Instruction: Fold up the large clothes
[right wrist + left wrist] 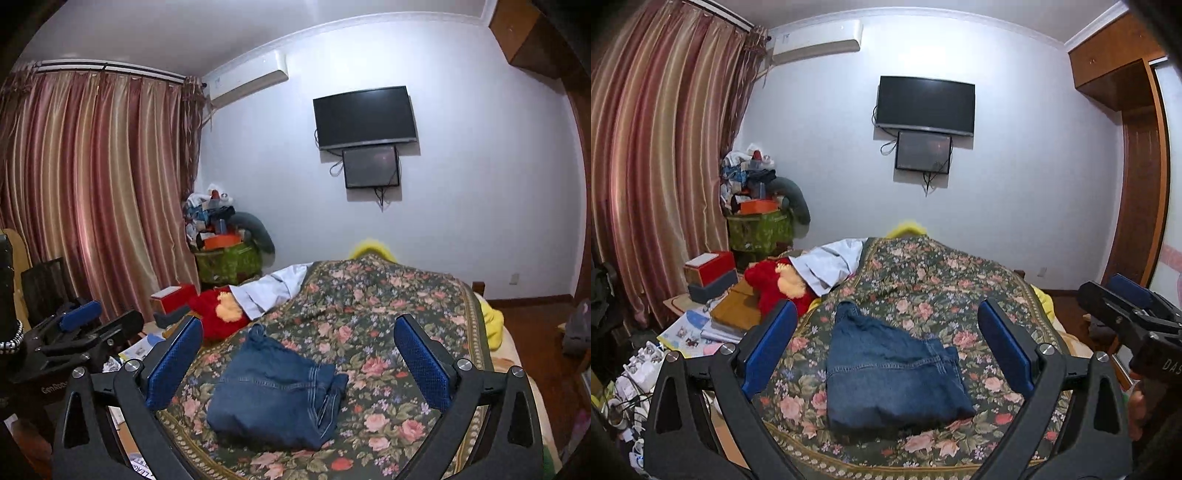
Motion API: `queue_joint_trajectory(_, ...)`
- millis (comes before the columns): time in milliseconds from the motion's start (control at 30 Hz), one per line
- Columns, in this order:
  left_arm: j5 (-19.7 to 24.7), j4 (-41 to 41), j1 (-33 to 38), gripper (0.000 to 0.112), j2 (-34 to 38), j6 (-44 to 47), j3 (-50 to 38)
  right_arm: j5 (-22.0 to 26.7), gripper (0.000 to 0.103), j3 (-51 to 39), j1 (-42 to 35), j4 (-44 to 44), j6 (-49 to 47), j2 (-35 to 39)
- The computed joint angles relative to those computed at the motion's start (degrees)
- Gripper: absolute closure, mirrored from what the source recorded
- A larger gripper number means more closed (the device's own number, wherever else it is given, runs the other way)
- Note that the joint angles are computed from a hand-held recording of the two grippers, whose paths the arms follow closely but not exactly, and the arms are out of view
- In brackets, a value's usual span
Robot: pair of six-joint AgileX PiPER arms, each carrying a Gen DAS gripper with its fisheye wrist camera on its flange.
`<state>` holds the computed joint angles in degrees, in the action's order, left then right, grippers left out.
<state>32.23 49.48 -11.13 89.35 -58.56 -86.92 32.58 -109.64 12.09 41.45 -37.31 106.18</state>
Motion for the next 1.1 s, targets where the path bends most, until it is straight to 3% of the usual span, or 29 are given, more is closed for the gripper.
queue_joint_trajectory(1100,-1.1,-2.1,1.5,0.012,-0.4,-0.2,1.4,-0.3,0.0,0.0,0.9,-3.0,3.1,0.6)
